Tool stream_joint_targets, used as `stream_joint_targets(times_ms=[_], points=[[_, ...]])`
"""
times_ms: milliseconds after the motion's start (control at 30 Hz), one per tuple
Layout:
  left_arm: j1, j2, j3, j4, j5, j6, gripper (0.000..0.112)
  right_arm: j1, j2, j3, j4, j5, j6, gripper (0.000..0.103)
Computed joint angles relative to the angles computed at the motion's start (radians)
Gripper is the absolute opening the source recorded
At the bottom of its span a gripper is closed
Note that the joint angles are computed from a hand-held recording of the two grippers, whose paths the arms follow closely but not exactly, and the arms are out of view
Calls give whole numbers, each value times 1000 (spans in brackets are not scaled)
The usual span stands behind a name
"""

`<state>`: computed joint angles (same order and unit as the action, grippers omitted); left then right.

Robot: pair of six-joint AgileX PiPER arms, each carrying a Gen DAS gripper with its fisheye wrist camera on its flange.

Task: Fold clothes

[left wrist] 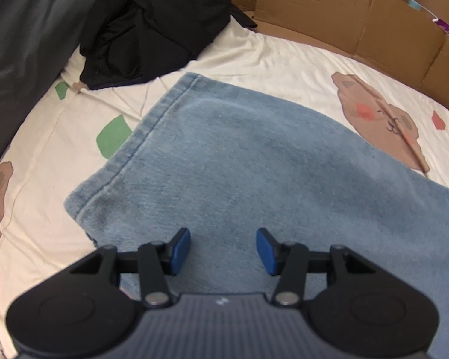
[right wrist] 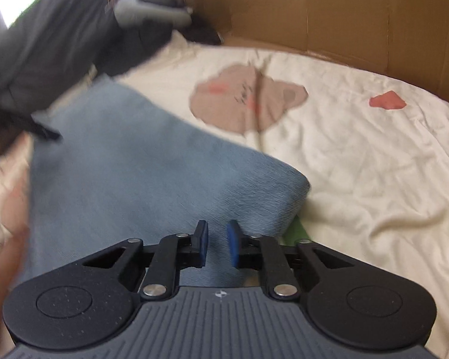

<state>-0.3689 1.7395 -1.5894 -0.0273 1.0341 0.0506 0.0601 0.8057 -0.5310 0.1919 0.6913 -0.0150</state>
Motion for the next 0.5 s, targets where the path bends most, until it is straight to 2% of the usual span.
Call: stream_joint_targets(times_ms=[67, 167, 400, 500], points=[[1, 5, -7, 4, 3, 6, 52, -85, 3, 19, 46, -6, -59, 4], [3, 15, -17, 10, 5, 9, 52, -189, 1, 26, 101, 5, -133, 4], [-15, 19, -9, 42, -7, -11, 54, -76, 54, 17, -65, -75, 19, 4], [-21, 25, -16, 49, -5, -12, 54, -87, 76, 4, -45, -88, -11, 4]])
